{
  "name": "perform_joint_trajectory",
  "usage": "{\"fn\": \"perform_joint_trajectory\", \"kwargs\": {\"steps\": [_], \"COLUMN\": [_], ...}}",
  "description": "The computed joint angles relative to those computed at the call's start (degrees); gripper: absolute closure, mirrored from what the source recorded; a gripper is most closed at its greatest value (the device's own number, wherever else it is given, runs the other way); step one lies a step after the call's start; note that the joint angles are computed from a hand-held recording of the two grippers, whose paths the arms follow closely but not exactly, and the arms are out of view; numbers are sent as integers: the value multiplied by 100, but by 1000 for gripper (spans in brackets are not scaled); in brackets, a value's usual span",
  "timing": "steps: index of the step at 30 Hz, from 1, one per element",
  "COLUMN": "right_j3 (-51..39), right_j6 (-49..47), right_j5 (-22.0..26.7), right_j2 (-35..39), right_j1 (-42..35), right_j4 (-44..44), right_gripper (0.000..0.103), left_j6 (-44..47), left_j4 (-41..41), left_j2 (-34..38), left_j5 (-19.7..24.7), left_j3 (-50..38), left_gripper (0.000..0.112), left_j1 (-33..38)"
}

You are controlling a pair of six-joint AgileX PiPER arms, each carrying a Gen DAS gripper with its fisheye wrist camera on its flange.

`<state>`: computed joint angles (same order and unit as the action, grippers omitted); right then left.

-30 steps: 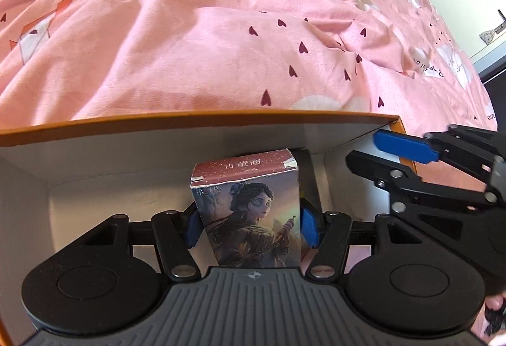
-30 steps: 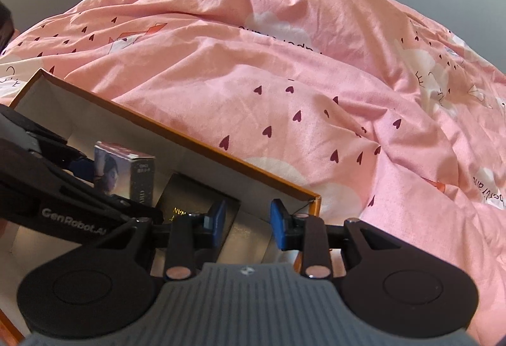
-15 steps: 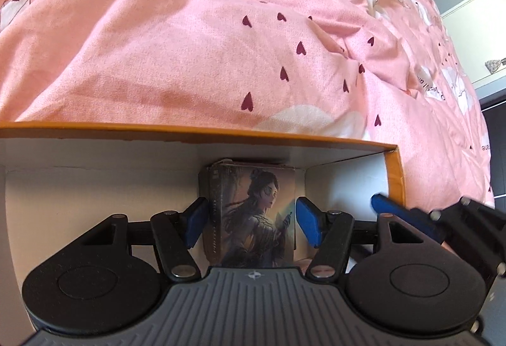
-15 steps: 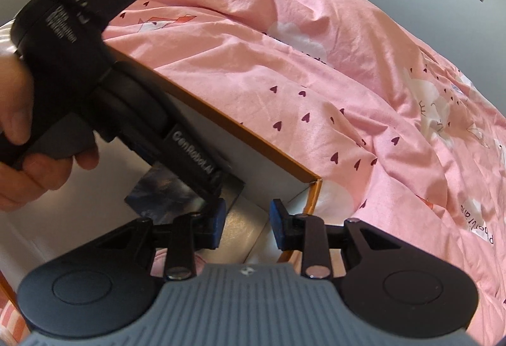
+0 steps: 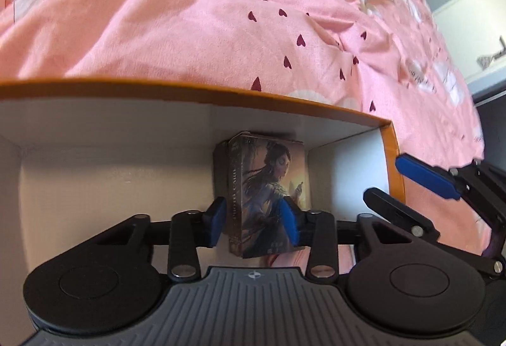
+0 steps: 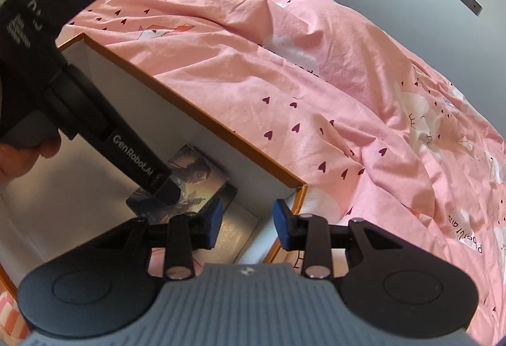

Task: Organize objects
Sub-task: 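Lower the card box into the orange box and open the left gripper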

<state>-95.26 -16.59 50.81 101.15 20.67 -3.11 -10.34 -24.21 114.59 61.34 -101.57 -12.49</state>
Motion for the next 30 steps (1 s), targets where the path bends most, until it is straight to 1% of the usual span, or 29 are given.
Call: {"fn": "perform_joint_trajectory", "kwargs": {"steps": [3, 8, 11, 12, 13, 15, 18, 20, 21, 22, 23, 24, 27, 28, 29, 30], "right_j3": [102, 344, 358, 363, 340, 206, -147, -274, -260, -198, -103, -41, -79, -76, -88, -76], "right_j6": [44, 145, 135, 17, -161, -545, -675, -738, -804, -794, -743, -713, -801, -739, -649, -579], "right_j5": [-14, -190, -210, -196, -139, 163, 832, 1095, 1122, 1043, 904, 804, 801, 763, 746, 696], "right_j2": [-116, -243, -242, -255, -261, -235, 21, 206, 262, 282, 279, 293, 452, 506, 570, 615], "right_j1": [-76, -105, -170, -198, -233, -286, -234, -152, -78, 21, 110, 181, 256, 313, 368, 399], "right_j4": [43, -100, 40, 186, 386, 853, 1185, 1290, 1274, 1150, 1020, 925, 926, 810, 670, 580], "right_gripper": [65, 65, 65, 65, 65, 65, 66, 65, 62, 58, 49, 48, 48, 49, 52, 65], "left_j6": [-100, -560, -783, -772, -753, -775, -643, -604, -608, -586, -552, -537, -426, -367, -302, -220], "left_j4": [-211, -159, -86, -63, -7, 108, 6, 7, 8, -4, -24, -39, -184, -273, -364, -466], "left_j2": [-59, -21, -56, -82, -111, -167, -222, -295, -326, -350, -367, -363, -355, -348, -347, -336], "left_j5": [-321, -387, -478, -501, -504, -459, -409, -465, -506, -552, -576, -572, -576, -579, -595, -601], "left_j3": [244, 216, 265, 289, 296, 271, 283, 365, 410, 455, 497, 512, 592, 622, 659, 681], "left_gripper": [71, 72, 73, 75, 80, 83, 83, 83, 83, 83, 83, 83, 83, 86, 88, 93], "left_j1": [38, 11, -11, -17, -30, -50, -26, -24, -14, 3, 27, 50, 132, 160, 185, 212]}}
